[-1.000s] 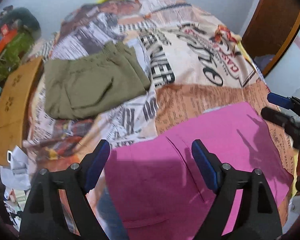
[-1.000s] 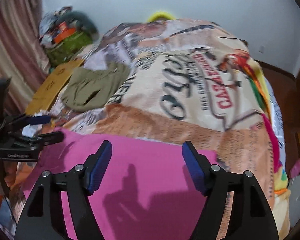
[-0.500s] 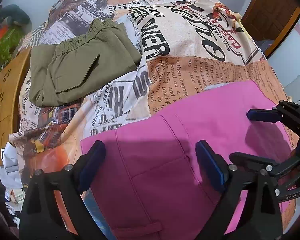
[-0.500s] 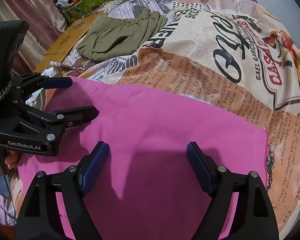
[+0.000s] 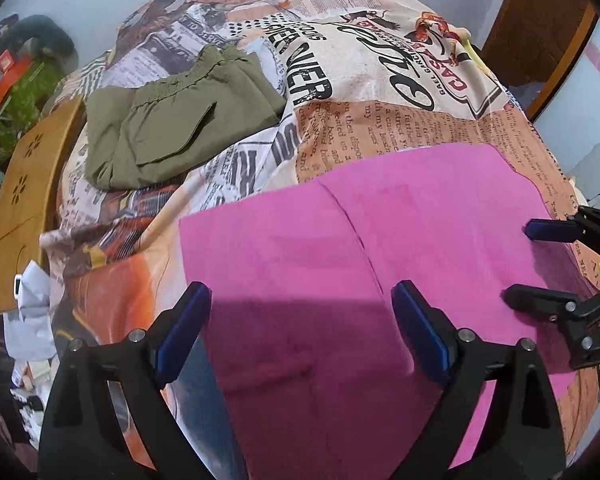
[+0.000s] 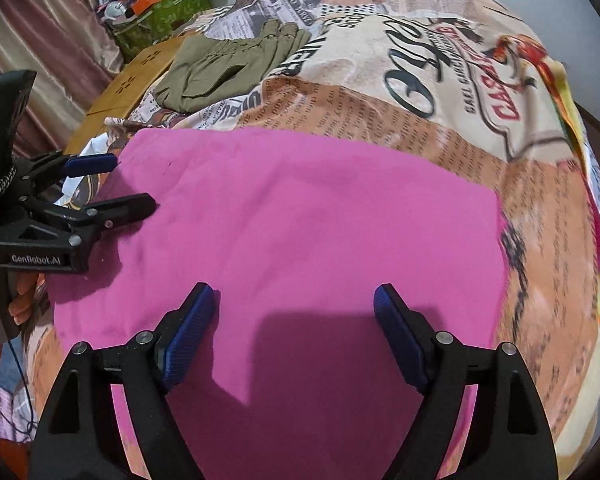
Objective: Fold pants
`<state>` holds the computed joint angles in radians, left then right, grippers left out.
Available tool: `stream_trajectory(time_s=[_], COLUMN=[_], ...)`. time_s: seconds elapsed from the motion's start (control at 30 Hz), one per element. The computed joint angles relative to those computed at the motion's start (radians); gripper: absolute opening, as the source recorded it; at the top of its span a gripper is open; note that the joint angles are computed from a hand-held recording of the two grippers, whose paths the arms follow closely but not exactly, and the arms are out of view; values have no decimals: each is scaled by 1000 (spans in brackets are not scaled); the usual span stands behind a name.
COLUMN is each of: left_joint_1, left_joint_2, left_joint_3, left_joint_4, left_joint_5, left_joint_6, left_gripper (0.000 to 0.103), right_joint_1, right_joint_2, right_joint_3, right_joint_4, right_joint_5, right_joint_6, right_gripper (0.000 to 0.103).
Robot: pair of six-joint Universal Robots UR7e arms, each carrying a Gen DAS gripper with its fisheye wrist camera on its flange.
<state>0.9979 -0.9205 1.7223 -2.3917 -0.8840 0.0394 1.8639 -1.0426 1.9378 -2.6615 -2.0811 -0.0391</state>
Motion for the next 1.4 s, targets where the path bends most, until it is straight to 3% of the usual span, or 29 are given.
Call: stream_trajectory(time_s=[0.57,0.77,0.87,1.13,1.4], left_joint_1=[-55,-53,-55,-11,24], left_joint_2=[-132,-160,-176,-259,-299], left_joint_3=[214,199,200,192,203], left_joint_4=[-127,-54,-52,21,102], left_joint_5=[99,83,82,-45,-214], left_joint_6=[-10,-103,-154,-330,-398], left_gripper=[101,101,101,101,101], right_joint_1=[34,51,81,114,98], right_joint_2=[-121,-113,-94,-10,48], right_joint_3=[190,179,161,99,75], right_joint_4=[-144,-142,-164,-233,-178], right_joint_5=[-82,-78,-82,-43,-55], right_joint_6=[94,96,56,-1,-6], right_gripper=[85,85,85,85,85])
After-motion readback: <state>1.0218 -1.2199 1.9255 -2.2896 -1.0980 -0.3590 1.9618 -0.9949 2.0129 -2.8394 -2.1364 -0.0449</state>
